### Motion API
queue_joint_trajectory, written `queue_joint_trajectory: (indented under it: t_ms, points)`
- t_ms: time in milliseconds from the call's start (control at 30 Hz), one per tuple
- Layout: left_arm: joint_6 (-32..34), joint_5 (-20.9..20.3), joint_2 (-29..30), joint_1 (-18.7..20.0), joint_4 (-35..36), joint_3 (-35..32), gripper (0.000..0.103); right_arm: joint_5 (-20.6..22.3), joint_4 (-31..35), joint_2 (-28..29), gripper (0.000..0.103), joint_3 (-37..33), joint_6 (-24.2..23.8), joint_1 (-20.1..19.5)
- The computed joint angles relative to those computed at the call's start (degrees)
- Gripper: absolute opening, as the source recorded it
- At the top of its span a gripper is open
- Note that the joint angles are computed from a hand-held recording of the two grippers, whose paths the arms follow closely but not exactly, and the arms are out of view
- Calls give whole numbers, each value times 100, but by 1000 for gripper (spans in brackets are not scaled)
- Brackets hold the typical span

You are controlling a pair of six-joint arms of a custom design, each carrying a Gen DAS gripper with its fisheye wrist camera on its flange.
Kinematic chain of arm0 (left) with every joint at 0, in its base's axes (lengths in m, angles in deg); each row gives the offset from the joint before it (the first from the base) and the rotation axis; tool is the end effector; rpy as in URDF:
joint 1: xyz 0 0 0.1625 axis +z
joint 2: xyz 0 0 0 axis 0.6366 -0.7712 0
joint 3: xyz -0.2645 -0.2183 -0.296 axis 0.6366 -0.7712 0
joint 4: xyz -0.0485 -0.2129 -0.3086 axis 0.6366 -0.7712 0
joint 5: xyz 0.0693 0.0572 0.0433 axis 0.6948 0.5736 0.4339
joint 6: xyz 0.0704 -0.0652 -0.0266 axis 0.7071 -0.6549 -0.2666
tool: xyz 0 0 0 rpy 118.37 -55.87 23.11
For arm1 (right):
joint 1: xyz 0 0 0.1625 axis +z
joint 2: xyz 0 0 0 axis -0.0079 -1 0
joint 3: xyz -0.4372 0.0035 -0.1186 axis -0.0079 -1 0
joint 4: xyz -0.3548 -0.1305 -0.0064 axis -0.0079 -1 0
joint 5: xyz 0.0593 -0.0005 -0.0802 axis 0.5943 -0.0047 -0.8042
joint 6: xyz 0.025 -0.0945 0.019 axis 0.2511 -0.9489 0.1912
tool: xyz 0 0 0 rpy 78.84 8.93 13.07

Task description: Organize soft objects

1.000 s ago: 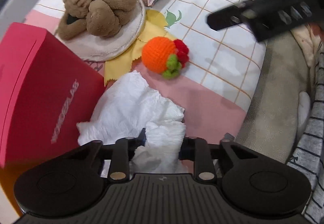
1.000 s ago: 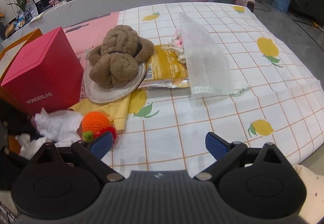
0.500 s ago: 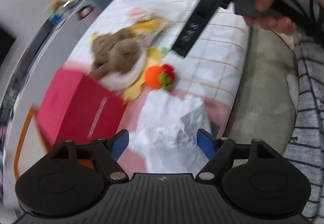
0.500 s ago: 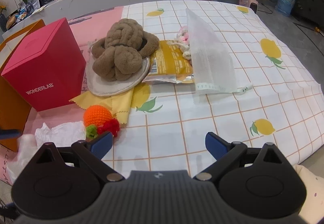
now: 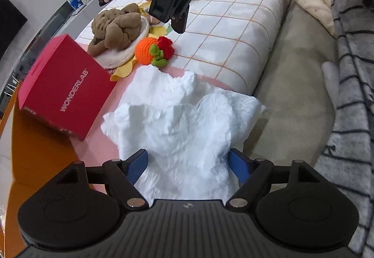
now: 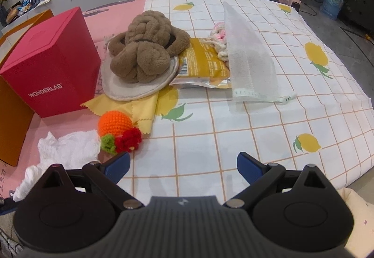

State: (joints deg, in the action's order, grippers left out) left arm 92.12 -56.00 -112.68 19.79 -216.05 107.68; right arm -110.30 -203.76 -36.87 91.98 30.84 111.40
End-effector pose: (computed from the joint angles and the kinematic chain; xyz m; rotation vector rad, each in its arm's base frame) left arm -0.0495 -0.4970 0.2669 1.0796 1.9539 -0.2636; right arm 0.3303 -0.6655 0.0021 0.5543 -2.3788 0.5346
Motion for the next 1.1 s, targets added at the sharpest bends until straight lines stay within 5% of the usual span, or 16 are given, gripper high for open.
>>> queue_joint_trajectory:
  t_ms: [300,367,400,467,733,767,1100]
  points:
    - [518,-49,492,189,-610,-115,86,55,10,-2,96,-13,6,-10]
    - [629,-81,468,178,-750,-103,59,121,-31,-13,96,14,-35,-20]
    - [540,-225,342,191,-561,-137,53,173,-77,-19,96,30,-66,-31]
    - [180,-512,76,206,-29,-215,23,396,-94,-51,96,54,-36,-68]
    - [113,-603,-601,-205,-136,306,18,1161,-166,235,93,-269,-68,-98]
    - [31,-579,-662,-264,-183,354,18,1153,-165,300,85,-326,-90,-87]
    - [-929,-119,-1252,-697,-383,671,17,517,-622,828,64,-719,-561,92]
